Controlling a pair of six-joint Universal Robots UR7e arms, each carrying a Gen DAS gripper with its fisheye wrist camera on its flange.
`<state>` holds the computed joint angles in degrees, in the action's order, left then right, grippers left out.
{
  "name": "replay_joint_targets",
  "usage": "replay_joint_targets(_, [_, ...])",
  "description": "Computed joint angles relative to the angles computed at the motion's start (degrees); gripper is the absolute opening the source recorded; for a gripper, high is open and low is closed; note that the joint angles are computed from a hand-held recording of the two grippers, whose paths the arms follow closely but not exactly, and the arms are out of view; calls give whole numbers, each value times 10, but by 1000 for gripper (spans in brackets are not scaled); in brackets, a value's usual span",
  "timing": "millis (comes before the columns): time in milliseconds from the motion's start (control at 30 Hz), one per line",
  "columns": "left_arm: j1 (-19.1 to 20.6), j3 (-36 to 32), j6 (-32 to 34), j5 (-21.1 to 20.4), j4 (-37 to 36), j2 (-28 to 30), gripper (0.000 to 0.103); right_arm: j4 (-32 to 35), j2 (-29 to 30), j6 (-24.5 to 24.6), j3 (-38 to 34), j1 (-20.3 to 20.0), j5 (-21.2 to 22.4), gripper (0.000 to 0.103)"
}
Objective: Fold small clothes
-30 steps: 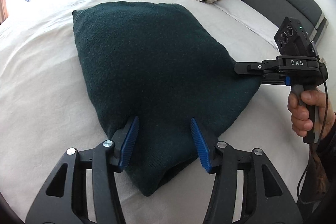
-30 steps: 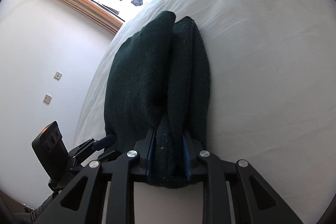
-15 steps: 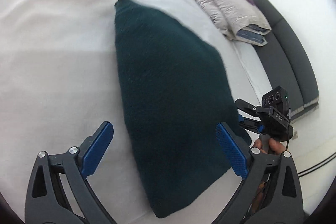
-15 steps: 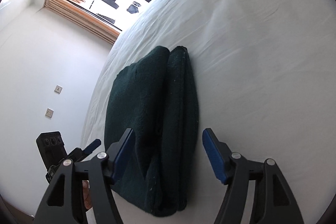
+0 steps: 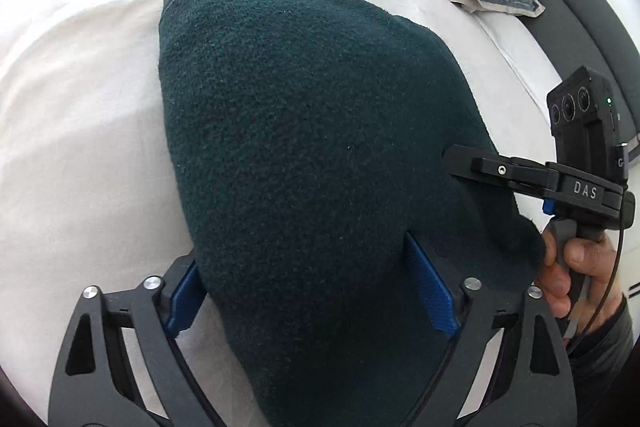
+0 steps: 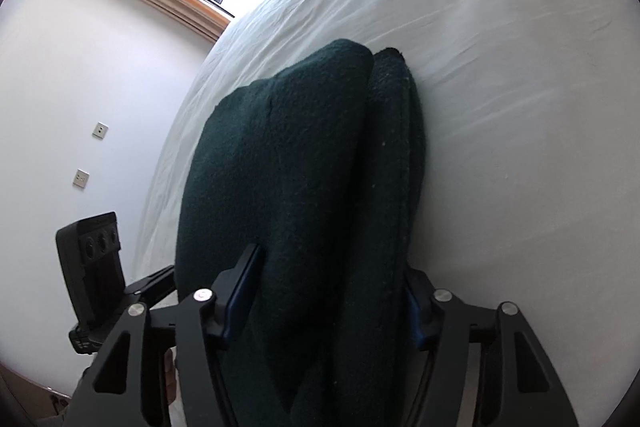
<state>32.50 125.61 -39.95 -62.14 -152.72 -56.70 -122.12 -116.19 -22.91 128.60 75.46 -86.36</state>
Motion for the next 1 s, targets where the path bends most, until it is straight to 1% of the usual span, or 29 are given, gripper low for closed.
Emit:
replay_joint_targets(67, [-4, -5, 0, 5, 2, 7, 82, -3, -4, -6, 4, -4, 1, 50])
replay_joint_targets(200, [-15, 4, -8, 10, 4, 2, 74, -22, -15, -14, 17, -5, -6, 46])
replay_joint_targets(233, [-12, -2, -4, 11, 8, 2, 72, -28, -18, -14, 20, -1, -11, 45])
replay_joint_targets(367, [-11, -8, 4, 14, 16, 4, 63, -57, -23, -20, 31, 20, -40, 41])
replay_joint_targets(433, [-14, -8, 2, 15, 14, 4, 55, -73, -27, -24, 37, 35, -59, 39])
replay_joint_targets(533, [-18, -6, 1, 15, 11, 0, 46, -96, -32, -30, 46, 52, -80, 37])
replay_joint_targets(633, [-26, 0, -6, 14, 9, -12, 41, -105, -47, -37, 51, 70, -94, 35])
replay_joint_targets(733, [-41, 20, -22, 14, 11, -40, 39, -98, -66, -27, 52, 99, -98, 34])
replay_joint_targets(800, [-63, 35, -40, 23, 27, -68, 39, -86, -80, -18, 52, 127, -106, 33])
replay_joint_targets(900, [-101, 60, -77, 39, 71, -127, 39, -64, -105, 6, 56, 175, -117, 33])
replay_joint_targets(967, [-131, 75, -105, 52, 113, -171, 39, -48, -117, 32, 58, 212, -120, 33])
replay_joint_targets(1000, [-146, 81, -119, 57, 137, -193, 39, -48, -115, 53, 59, 237, -124, 33])
